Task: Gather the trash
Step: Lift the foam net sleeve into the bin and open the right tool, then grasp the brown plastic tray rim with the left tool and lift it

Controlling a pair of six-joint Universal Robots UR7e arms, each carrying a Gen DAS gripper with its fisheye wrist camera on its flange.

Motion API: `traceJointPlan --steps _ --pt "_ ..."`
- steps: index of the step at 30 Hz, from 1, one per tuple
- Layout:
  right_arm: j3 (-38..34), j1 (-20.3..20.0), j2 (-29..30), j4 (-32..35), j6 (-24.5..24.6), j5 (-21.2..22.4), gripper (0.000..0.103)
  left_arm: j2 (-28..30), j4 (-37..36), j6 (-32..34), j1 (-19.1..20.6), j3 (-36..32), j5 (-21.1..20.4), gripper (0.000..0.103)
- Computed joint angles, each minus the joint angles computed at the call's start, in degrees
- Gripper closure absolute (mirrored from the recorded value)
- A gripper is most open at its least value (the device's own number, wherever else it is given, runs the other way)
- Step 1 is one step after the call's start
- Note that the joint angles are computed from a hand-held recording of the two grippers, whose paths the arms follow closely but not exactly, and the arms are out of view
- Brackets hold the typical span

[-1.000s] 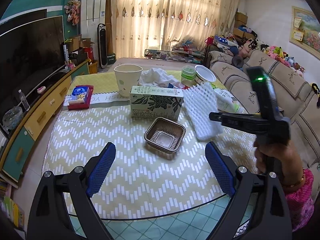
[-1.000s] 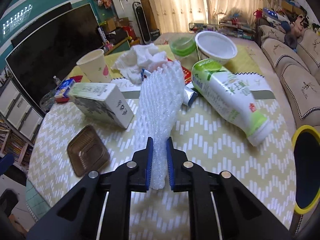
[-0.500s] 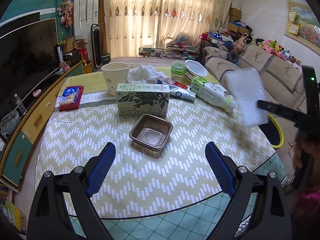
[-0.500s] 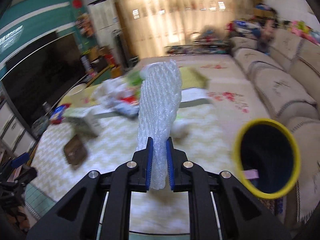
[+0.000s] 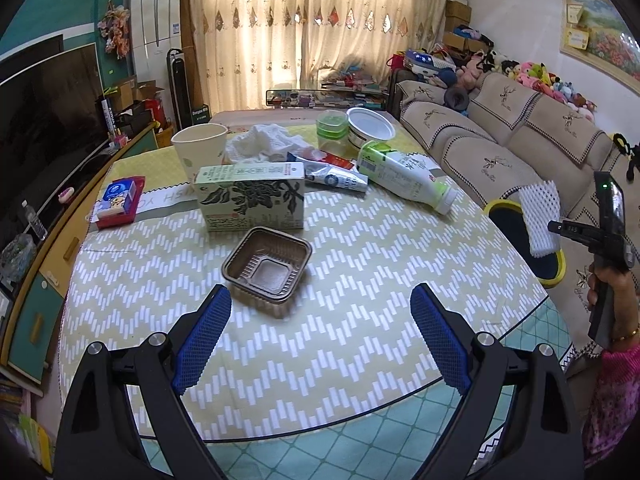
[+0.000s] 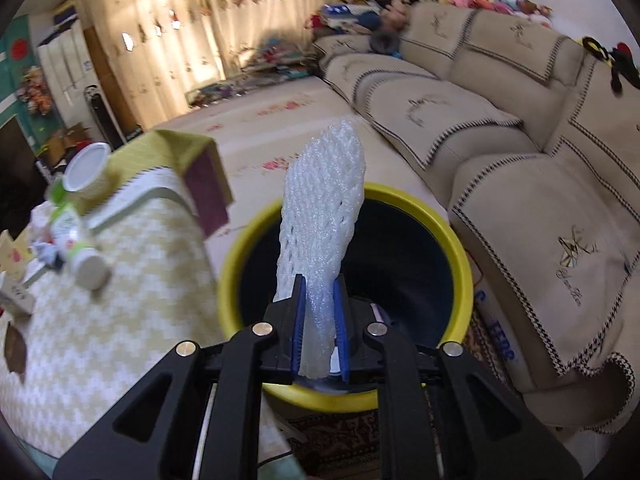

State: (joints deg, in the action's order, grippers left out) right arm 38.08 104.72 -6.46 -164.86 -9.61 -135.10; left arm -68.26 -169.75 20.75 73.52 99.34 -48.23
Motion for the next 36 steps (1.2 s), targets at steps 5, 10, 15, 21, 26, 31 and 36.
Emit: traceJointPlan --steps 5,10,15,21,26,31,36 --pt "-2.7 -1.3 1.1 3.0 1.3 -0.1 0.087 0.8 0.6 0.2 -0.2 -0.5 0.5 0.013" --pt "-1.8 -1.6 0.6 2.5 1.3 0.3 0.081 1.4 1.4 -0.1 -0.1 -1.2 0.5 0.013" --pt "-0.8 -1.5 0.2 2.0 1.1 0.8 0.078 2.0 1.8 0.0 0.2 -1.7 0.3 0.013" --pt "-1.2 -1.0 0.5 2.4 0.8 1.0 0.073 2.8 2.9 -0.1 1.3 -3.1 -0.3 0.013" --pt "-1.6 -0.5 0.8 2.5 0.4 1.2 0.072 4.3 4.4 1.1 2.6 -5.7 -0.3 0.013" --pt "-2.4 -0.2 1.3 3.4 0.6 1.4 0.072 6.9 5.9 2.9 4.0 -10.1 0.8 0.013" --pt "-2.9 -0.3 1.7 4.3 0.9 1.6 0.071 9.9 7.0 6.1 4.7 -14.2 2.5 0.018"
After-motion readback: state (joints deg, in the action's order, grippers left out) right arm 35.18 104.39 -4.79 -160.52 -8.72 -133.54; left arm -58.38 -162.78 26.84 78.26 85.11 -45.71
